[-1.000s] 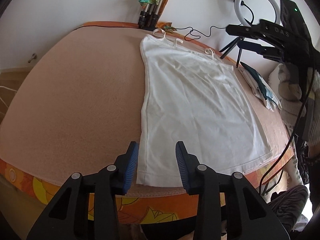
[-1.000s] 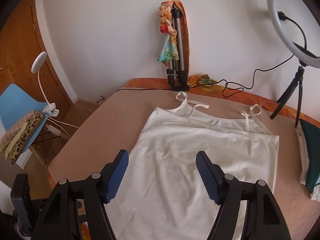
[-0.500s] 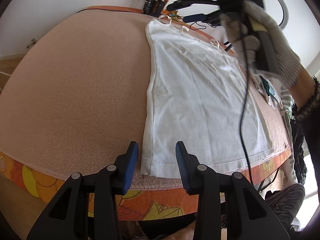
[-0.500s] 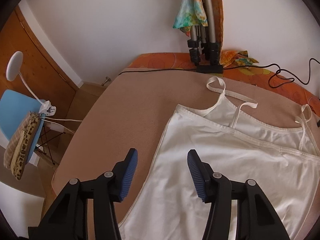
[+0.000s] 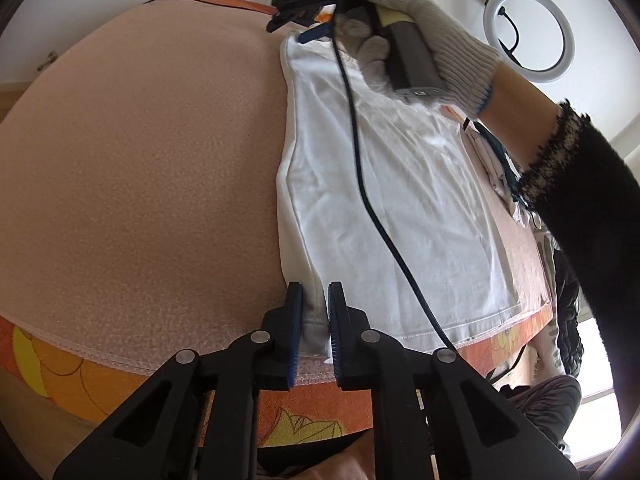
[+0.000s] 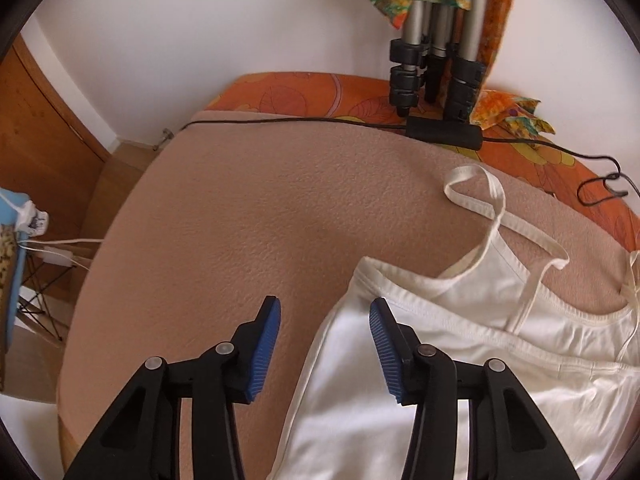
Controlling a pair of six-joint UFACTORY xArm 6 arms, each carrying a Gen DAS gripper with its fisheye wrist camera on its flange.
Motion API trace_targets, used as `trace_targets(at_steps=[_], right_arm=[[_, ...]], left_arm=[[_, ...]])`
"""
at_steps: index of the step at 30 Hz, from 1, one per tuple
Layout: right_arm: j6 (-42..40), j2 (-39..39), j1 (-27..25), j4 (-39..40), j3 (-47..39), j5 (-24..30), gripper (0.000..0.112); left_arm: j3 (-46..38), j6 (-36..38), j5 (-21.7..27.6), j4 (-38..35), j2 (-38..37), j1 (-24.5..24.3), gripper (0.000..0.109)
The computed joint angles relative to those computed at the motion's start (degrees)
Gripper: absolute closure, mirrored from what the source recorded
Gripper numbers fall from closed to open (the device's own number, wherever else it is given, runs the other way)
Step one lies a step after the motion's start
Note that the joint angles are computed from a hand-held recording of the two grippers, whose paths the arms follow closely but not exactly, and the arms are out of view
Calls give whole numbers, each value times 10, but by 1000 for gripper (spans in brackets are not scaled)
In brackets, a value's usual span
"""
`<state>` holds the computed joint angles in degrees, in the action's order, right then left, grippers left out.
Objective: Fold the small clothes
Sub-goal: 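Move the right tool to the camisole's side edge and close on it, then lift the camisole side edge with the right tool and fold it inward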
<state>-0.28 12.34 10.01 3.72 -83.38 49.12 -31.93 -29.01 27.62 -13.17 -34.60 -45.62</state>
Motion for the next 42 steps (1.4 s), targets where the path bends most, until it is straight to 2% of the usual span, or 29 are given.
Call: trace_targets(at_steps=[4, 7, 9, 12, 17, 22, 28, 36, 42], right_arm=[[24, 25, 11, -60, -28, 16, 72], [31, 32, 14, -93, -34, 20, 81], [37, 33, 12, -105, -39, 27, 95], [31, 22, -1, -80, -33, 26, 109], [22, -7, -19, -67, -9, 10, 112], [9, -31, -38, -60, 5, 1, 112], [9, -70, -63, -66, 38, -17, 112], [-15, -109, -113, -70, 93, -39, 112], [-42, -115, -142, -47, 122, -52, 112]], left_arm=[[7, 10, -14, -6, -4, -1, 100], [4, 3, -24, 1, -2, -6, 101], [5, 3, -30, 3, -5, -6, 101], [4, -3, -45, 11, -4, -13, 102], [-2, -7, -65, 36, -1, -29, 102], [-11, 16, -76, 8, 6, -41, 102], [-44, 37, -92, 8, 37, -68, 102], [-101, 99, -84, -30, 104, -101, 102], [-131, 117, -70, -40, 143, -119, 102]])
